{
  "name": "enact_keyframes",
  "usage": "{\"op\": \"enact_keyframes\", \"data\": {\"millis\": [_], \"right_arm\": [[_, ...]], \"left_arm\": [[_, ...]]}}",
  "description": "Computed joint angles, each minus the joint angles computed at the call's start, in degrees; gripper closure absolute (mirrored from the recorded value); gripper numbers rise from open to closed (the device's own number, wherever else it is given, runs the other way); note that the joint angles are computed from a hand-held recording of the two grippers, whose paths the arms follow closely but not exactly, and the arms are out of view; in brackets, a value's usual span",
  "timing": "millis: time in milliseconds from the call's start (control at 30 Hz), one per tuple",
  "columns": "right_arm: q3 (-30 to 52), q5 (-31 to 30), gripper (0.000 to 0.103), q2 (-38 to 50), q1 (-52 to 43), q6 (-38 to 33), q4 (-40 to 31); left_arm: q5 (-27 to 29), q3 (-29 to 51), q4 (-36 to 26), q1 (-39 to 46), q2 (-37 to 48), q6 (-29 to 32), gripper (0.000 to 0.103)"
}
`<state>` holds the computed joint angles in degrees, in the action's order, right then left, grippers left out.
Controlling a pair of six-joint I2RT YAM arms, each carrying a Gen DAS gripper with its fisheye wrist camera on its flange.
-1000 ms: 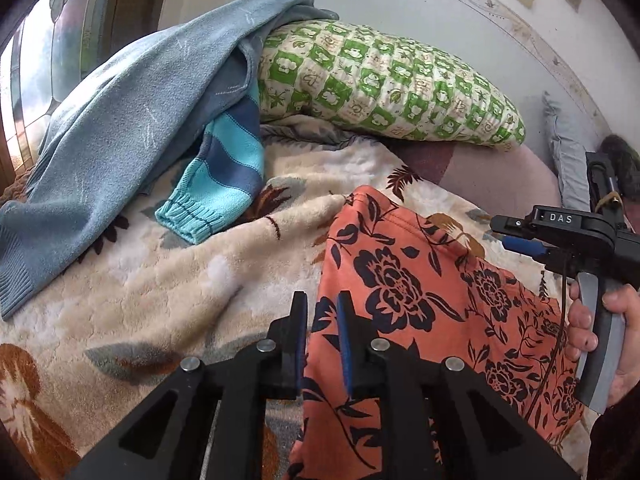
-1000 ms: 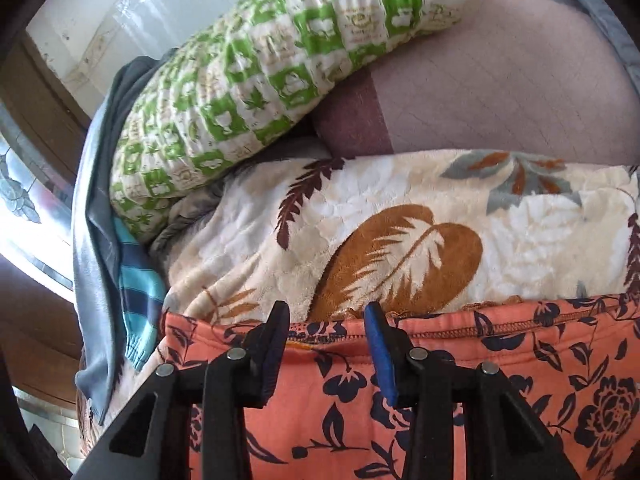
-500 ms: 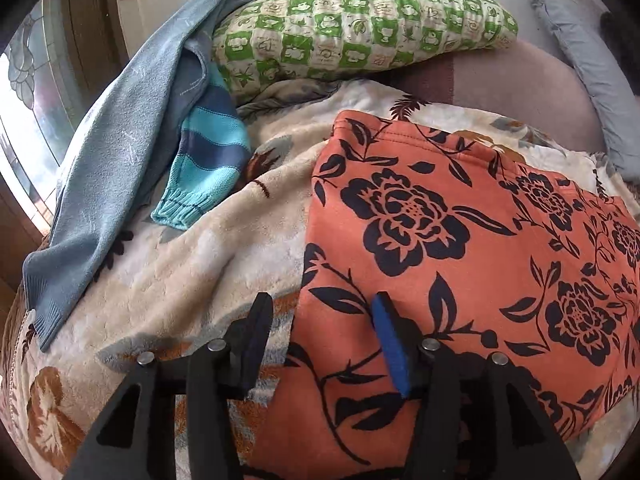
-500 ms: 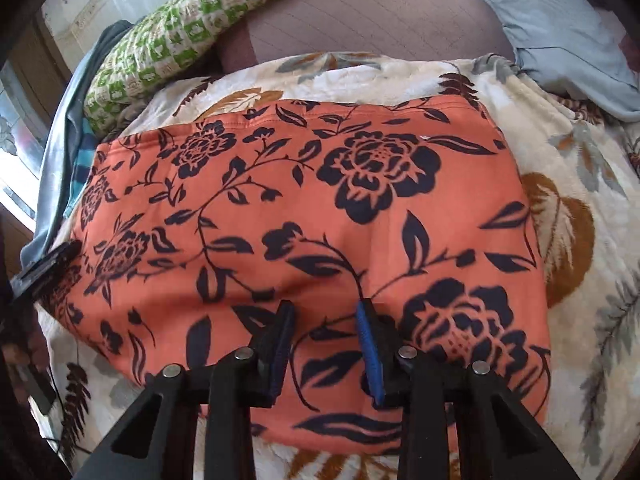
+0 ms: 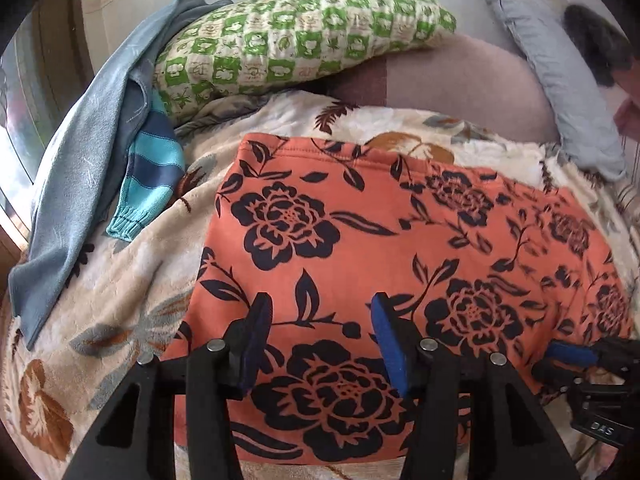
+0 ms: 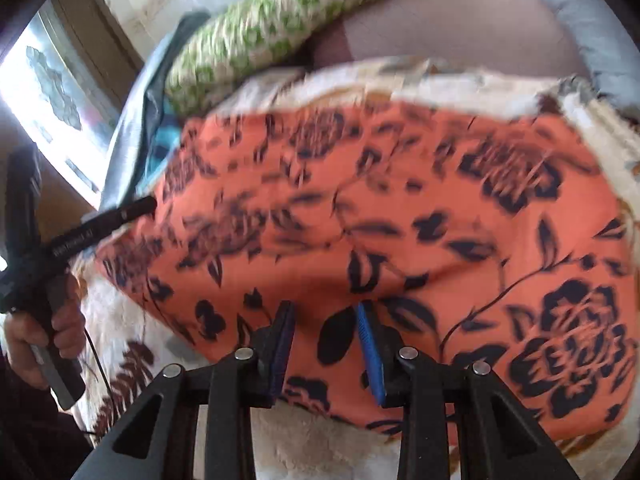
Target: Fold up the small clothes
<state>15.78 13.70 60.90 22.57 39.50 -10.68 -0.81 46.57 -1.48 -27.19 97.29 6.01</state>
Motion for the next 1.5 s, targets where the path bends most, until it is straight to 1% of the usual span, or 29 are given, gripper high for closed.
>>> {"op": "enact_keyframes", "data": {"millis": [33, 67, 133, 167, 267, 333, 400, 433, 500, 533, 600, 633, 700, 733, 767, 833, 900, 933, 967, 1033, 1133, 1200, 1233, 1267, 1333, 1367, 1400, 1433, 1500], "right_arm": [[1.14, 2.68, 0.067, 0.44, 3.38, -0.32, -2.37], [2.41, 0.57, 0.067, 0.67, 3.89, -0.02, -5.45], [1.31, -5.58, 0.067, -3.73, 2.18, -0.1, -8.46], [0.2, -7.67, 0.067, -6.05, 1.27, -0.12, -9.3], [-1.79, -11.19, 0.067, -11.19, -0.15, 0.27, -11.3], [-1.98, -11.8, 0.068, -14.79, -0.38, -0.01, -13.8], [-2.64, -13.55, 0.068, -20.36, -3.31, -0.73, -16.23], [-2.58, -13.03, 0.068, -23.21, -4.42, -0.72, -17.85], [-2.04, -7.86, 0.068, -26.84, -2.85, 0.72, -19.86], [-2.04, -6.1, 0.067, -28.11, -2.32, 1.16, -19.4], [-2.33, -5.21, 0.066, -28.88, -3.29, 0.16, -15.49], [-2.09, -3.69, 0.066, -27.48, -2.61, 0.15, -13.27], [-1.0, -0.7, 0.066, -20.68, -0.97, 0.55, -7.73], [-0.78, -0.41, 0.066, -18.03, -0.65, 0.66, -5.5], [-0.52, -1.76, 0.066, -15.36, -1.65, -0.01, -3.29], [-0.02, -1.47, 0.066, -9.47, -1.36, 0.22, -0.17], [0.85, -1.68, 0.066, -1.66, -1.71, 0.1, 1.92], [0.7, -4.0, 0.066, 0.57, -3.08, -0.34, 2.47], [0.35, -4.01, 0.066, -0.08, -3.22, 0.38, 2.51], [1.48, -5.26, 0.066, -2.01, -4.15, 1.32, -0.94], [-0.42, -0.79, 0.066, -9.02, -1.43, 2.49, -0.64], [-0.9, 2.17, 0.066, -9.92, 1.08, 3.03, 1.13], [-0.96, 3.29, 0.066, -8.59, 2.36, 3.09, 3.0], [-0.36, 2.8, 0.066, -5.29, 2.9, 2.5, 4.76], [2.35, -0.08, 0.066, 4.71, 2.46, 2.58, 6.19], [2.55, 0.25, 0.066, 6.81, 2.96, 3.25, 7.22], [2.46, 1.89, 0.066, 6.31, 4.03, 3.33, 7.23], [2.83, 1.47, 0.066, 5.53, 3.94, 3.32, 6.0], [1.01, -0.14, 0.066, 0.91, 3.04, 4.86, 6.35]], "left_arm": [[-3.92, 0.52, 0.52, -1.16, 2.03, 0.43, 0.049], [-6.03, 1.01, 1.28, -1.02, 3.84, 0.53, 0.049], [-4.39, 1.89, 3.0, 1.01, 5.67, -0.97, 0.047], [-5.03, 2.43, 2.71, 1.24, 5.84, -1.6, 0.047], [-13.22, 1.45, 5.78, -0.2, 6.11, -0.52, 0.045], [-10.48, 2.24, 3.54, 1.3, 5.52, -2.38, 0.046], [-7.57, 2.35, 1.36, 2.79, 3.73, -3.36, 0.046], [-7.78, 2.4, 0.99, 3.16, 3.1, -3.63, 0.046], [-6.72, 1.61, 1.25, 4.38, 0.99, -5.34, 0.046], [-4.41, 1.17, 1.33, 5.23, -0.15, -6.04, 0.046], [-0.67, 0.88, 0.04, 5.25, -1.24, -6.06, 0.046], [0.52, 0.61, -0.43, 4.55, -1.35, -5.71, 0.046], [3.01, 0.24, -1.2, 2.75, -0.96, -5.47, 0.046], [4.04, 0.01, -1.52, 1.71, -0.64, -5.16, 0.046], [4.1, -0.46, -1.63, 0.2, -0.51, -4.82, 0.046], [1.49, -1.41, -0.44, -3.09, 0.51, -3.22, 0.046], [-4.8, -2.54, 2.26, -6.5, 1.61, -0.55, 0.046], [-6.24, -2.68, 2.94, -7.01, 1.87, 0.01, 0.045], [-5.62, -2.24, 2.23, -6.37, 1.8, -0.55, 0.045], [-3.25, -0.71, -0.74, -4.16, 1.38, -2.97, 0.045], [-1.72, -0.13, -2.29, 0.38, -0.87, -5.41, 0.045], [-0.63, -0.28, -2.16, 4.86, -3.12, -6.86, 0.045], [-0.41, -0.03, -2.69, 7.4, -3.97, -7.51, 0.045], [-0.37, 0.24, -3.83, 10.05, -4.8, -7.95, 0.045], [-0.48, 0.86, -6.57, 15.59, -5.39, -8.09, 0.045], [-0.12, 1.15, -8.13, 18.31, -5.37, -8.16, 0.045], [0.5, 1.56, -9.99, 20.8, -5.1, -8.78, 0.045], [2.03, 2.1, -12.08, 23.29, -4.74, -9.62, 0.046], [7.41, 1.55, -14.8, 27.51, -4.94, -10.2, 0.046]]}}
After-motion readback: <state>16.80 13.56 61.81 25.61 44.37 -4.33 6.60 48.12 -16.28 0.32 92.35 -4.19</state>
